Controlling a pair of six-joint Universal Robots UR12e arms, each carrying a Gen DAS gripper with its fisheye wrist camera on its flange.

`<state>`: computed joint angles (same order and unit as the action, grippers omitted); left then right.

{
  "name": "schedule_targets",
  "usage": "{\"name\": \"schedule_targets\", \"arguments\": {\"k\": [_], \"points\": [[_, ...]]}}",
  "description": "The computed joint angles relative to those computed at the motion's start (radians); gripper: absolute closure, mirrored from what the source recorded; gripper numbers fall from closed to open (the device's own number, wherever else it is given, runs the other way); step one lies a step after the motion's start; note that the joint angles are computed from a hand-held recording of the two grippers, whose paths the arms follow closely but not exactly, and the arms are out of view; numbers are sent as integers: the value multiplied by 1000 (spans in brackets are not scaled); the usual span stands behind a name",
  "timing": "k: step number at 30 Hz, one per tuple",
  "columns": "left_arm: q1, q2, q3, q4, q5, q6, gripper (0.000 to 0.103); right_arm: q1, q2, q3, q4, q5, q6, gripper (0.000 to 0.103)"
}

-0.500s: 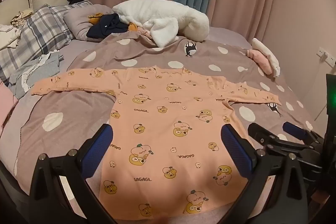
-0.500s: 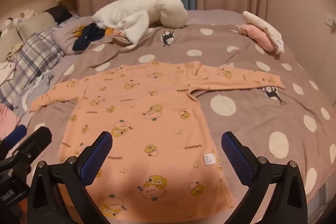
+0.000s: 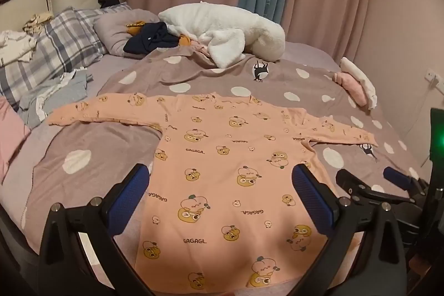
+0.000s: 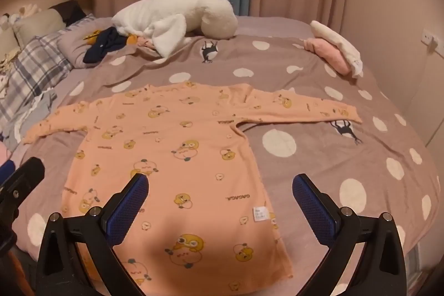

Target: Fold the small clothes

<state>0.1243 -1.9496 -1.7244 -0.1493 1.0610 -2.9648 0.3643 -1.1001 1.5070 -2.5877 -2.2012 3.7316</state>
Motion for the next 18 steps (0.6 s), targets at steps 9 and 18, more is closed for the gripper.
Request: {"name": "schedule_targets", "arguments": {"k": [9, 18], "points": [[-7, -11, 14, -18, 33, -2, 0, 5, 15, -16, -6, -7, -18, 0], [0, -26, 12, 95, 26, -107, 0, 22, 42, -31, -51, -94, -68, 0]]}}
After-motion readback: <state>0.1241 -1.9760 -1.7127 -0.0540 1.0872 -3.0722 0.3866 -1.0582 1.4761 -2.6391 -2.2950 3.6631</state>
